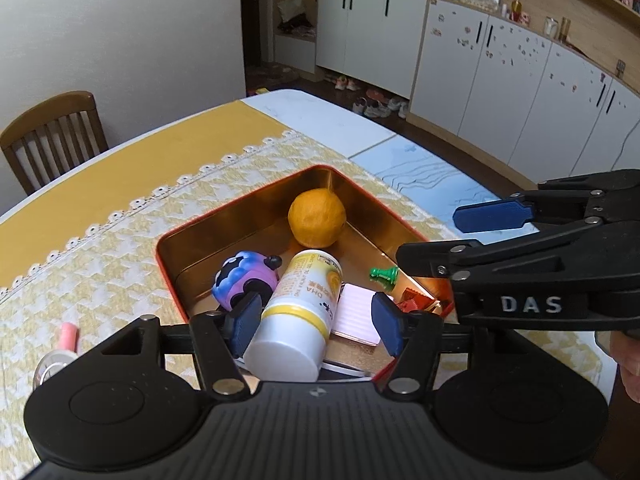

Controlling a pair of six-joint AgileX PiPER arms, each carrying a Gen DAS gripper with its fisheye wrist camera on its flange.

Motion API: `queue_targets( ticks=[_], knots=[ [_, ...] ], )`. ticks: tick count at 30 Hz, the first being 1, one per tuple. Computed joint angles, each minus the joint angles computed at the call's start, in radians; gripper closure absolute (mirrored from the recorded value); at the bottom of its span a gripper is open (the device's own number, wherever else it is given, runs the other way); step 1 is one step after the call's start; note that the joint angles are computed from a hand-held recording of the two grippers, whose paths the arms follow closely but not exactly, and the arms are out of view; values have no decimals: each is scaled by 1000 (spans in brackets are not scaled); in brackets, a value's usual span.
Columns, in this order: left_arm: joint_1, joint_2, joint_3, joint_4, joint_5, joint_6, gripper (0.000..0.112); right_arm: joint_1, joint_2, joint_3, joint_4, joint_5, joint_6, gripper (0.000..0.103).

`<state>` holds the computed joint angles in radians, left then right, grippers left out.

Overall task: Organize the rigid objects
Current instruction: 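Carry the DHA bottle and green pawn into the red tin box and release both, then withdraw both tools from the box toward the silver tin and purple eraser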

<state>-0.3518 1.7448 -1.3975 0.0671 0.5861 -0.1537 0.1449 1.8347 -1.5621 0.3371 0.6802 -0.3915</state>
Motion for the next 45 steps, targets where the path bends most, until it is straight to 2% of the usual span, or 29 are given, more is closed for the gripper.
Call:
queue_targets(
  ticks=[4,9,12,14,17,25,32,35,39,45],
  knots=[
    [-15,-49,36,32,-8,-54,50,-25,-41,25,78,11,-80,39],
    [-64,-116,77,155,2,-203,46,-54,-93,55,150,33,-169,33],
    [-94,-162,106,242,12,-299,46,-71,-129,85,188,30,-216,19],
    [-107,-188,120,278,23,-344,39,-90,-147,101,239,45,-262,16],
    [-127,-235,158,332,29,-406,38,-107,-176,129,289,49,-308,10],
    [-162,-340,258,451,48,-595,30,-118,-256,205,393,53,-433,1],
    [-165,-435,359,604,62,-767,27,-72,-321,272,445,11,-500,0],
    [-137,-477,409,624,46,-768,27,-33,-331,281,426,-12,-484,0],
    [-53,-533,482,572,-5,-697,27,29,-328,280,373,-42,-415,0],
    [129,-582,577,429,-102,-491,27,147,-287,245,245,-97,-240,0]
  ],
)
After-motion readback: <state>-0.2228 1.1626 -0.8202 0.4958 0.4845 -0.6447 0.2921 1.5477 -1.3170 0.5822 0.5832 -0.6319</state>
